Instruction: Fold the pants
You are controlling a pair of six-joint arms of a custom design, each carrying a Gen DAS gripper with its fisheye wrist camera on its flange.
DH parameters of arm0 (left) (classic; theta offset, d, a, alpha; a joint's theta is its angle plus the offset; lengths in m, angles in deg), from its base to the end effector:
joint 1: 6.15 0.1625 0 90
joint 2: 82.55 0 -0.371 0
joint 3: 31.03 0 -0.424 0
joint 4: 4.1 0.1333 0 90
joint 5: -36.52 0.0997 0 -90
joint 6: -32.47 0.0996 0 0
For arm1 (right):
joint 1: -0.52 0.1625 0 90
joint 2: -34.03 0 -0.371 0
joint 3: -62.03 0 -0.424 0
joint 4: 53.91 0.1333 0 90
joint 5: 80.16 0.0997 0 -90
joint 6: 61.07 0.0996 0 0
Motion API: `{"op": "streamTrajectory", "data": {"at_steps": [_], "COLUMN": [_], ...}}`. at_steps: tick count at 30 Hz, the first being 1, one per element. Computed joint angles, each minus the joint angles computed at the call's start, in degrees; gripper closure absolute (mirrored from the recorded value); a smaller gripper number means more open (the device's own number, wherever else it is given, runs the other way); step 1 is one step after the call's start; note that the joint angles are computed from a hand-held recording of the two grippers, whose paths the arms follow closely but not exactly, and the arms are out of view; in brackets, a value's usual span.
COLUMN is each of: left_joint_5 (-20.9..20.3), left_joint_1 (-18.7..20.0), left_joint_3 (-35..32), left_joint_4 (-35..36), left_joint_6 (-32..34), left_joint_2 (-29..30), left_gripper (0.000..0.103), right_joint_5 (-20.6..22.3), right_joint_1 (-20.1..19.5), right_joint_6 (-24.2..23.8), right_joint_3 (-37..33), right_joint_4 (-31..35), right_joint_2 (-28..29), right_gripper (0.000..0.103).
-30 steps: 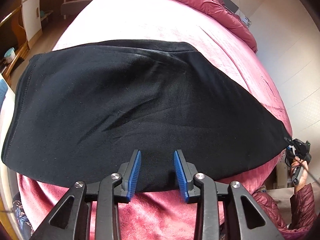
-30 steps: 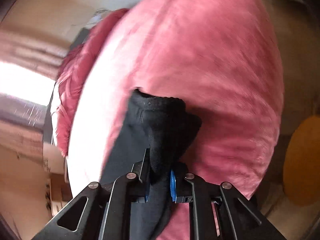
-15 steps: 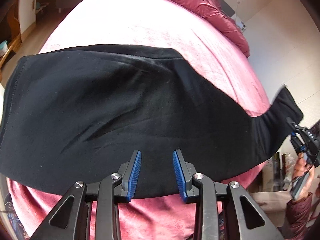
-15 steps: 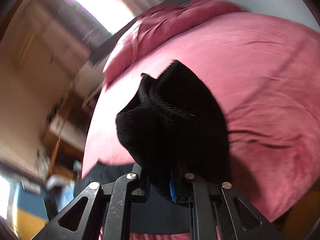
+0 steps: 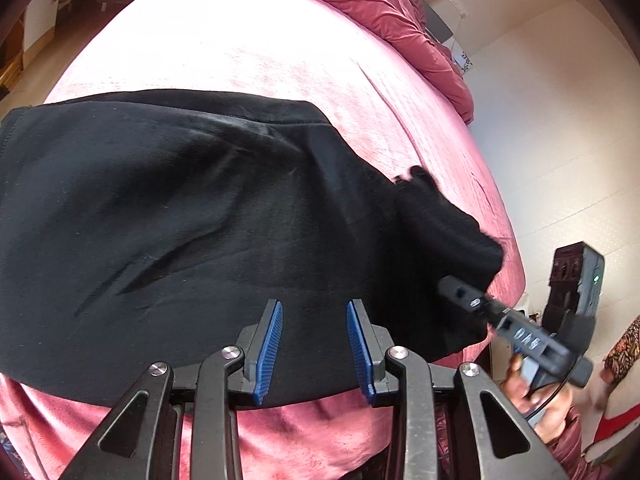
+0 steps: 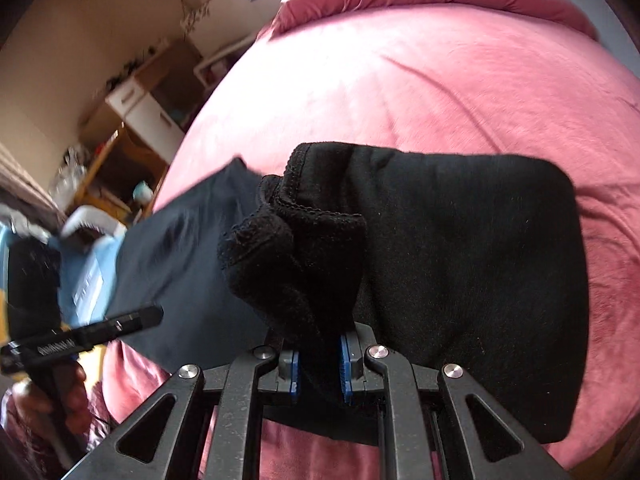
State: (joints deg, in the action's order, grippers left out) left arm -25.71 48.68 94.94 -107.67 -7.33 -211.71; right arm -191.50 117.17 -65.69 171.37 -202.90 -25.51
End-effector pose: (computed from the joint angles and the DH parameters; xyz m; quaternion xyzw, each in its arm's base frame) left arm -0.0316 -0.3569 0.4181 -0.0737 0.9582 -0.2567 0.1023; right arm 0.3446 -0.4704 0.0828 0.2497 -0.9473 0.1125 0.1661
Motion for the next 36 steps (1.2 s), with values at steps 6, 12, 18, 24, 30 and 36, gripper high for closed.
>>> {"op": "streamTrajectory", "data": {"at_steps": [6, 12, 18, 24, 30, 36], "left_joint_5": [-2.42, -6.45, -11.41, -15.28, -16.58, -14.55], "left_joint_1": [1.38, 3.11, 5.54, 7.98, 8.66, 5.93], "left_joint_3": [-0.09, -1.22, -2.99, -4.20, -5.73, -7.27], "left_joint_4": [-3.52, -8.07, -13.17, -16.56, -16.60, -18.71], "left_joint_6": [1.35, 2.77, 2.59, 1.69, -0.82, 3.43], "left_joint_2": [2.71, 7.13, 13.12, 18.86, 25.33, 29.10], "left_gripper": [0.068, 0.061, 0.056, 0.043, 0.045, 0.084], "right_joint_5": [-3.00, 2.97, 7.59, 2.93, -3.78, -7.22], "right_joint_1": [1.36, 0.41, -0.76, -2.53, -5.17, -7.92], "right_joint_6": [-3.71, -6.12, -4.63, -1.20, 3.48, 8.86], "right_joint_3": [-0.20, 2.22, 6.34, 12.36, 16.39, 17.70], "right_joint_4": [-0.06, 1.12, 3.82, 5.46, 8.64, 9.99], "right_joint_2": [2.52, -0.01, -6.80, -16.31, -25.16, -27.59], "right_gripper": [0.086, 0.066, 0.056, 0.056, 0.056, 0.051]}}
